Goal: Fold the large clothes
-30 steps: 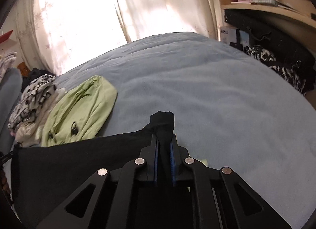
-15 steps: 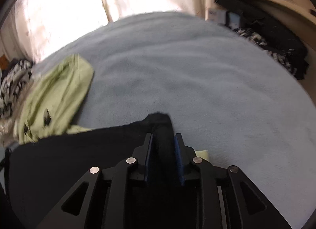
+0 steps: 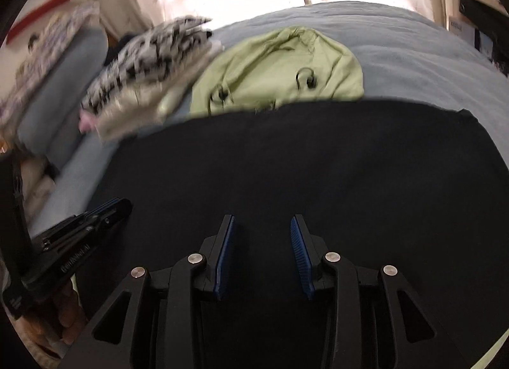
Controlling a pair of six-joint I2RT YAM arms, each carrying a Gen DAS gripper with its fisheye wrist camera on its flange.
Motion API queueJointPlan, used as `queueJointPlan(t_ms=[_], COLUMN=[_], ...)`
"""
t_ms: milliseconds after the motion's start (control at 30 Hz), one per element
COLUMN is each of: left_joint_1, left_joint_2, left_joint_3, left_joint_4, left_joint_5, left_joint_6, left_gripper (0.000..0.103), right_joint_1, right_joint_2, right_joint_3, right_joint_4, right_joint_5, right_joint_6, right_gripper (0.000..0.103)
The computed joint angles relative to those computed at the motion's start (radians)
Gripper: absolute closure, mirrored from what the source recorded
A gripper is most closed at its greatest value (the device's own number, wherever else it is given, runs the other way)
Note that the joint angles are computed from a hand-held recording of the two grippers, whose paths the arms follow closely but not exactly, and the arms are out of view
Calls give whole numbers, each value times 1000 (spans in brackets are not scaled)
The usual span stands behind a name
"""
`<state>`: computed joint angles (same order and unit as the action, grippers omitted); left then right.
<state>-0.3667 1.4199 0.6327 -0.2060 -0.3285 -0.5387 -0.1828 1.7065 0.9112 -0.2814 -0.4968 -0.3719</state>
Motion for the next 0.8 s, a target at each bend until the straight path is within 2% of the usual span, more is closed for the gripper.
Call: queueJointPlan(t_ms=[33,100,167,200,267,300,367,433,567,633,733,800], left_joint_1=[2,45,163,205,298,344,429,446,480,480,372,233], left_joint_2=[-1,-42,-103,-126,-180,-212,-303,-395,-570,-654,-796,-867], left_joint_3=[-33,-76,-119,-132,-155,-166,-192,-198,-174,-156,-124,-100], left_joint_4=[27,30,23,9,-35,-51,-102,-193,-387,-475,-646,-758], left_joint_5=[-17,-16,54,59,57,95,165,152,191,180,100,49], left_joint_6=[4,9,34,37,47,57,73,63,66,85,46,-37], left_gripper=[96,96,96,96,96,96,96,96,96,96,96,96], right_joint_1=[-43,-105,-215,-265,-380,-430,-483,-506,-556,-543,-575,-588], right_joint_2=[14,27,79,122,221,251,246,226,147,32,-90,-188], right_joint_3=[10,11,48,88,223,285,329,338,317,207,116,29], right_joint_4=[-16,23,51,65,-31,-98,-147,-185,-278,-273,-332,-390], right_joint_5=[-21,31,48,91,46,-1,2,-16,-72,-101,-161,-193], right_joint_6=[-40,-68,-114,-109,-87,-80,-75,-82,-120,-121,-200,-261], right_gripper=[68,68,68,68,68,68,68,67,64,63,63,63])
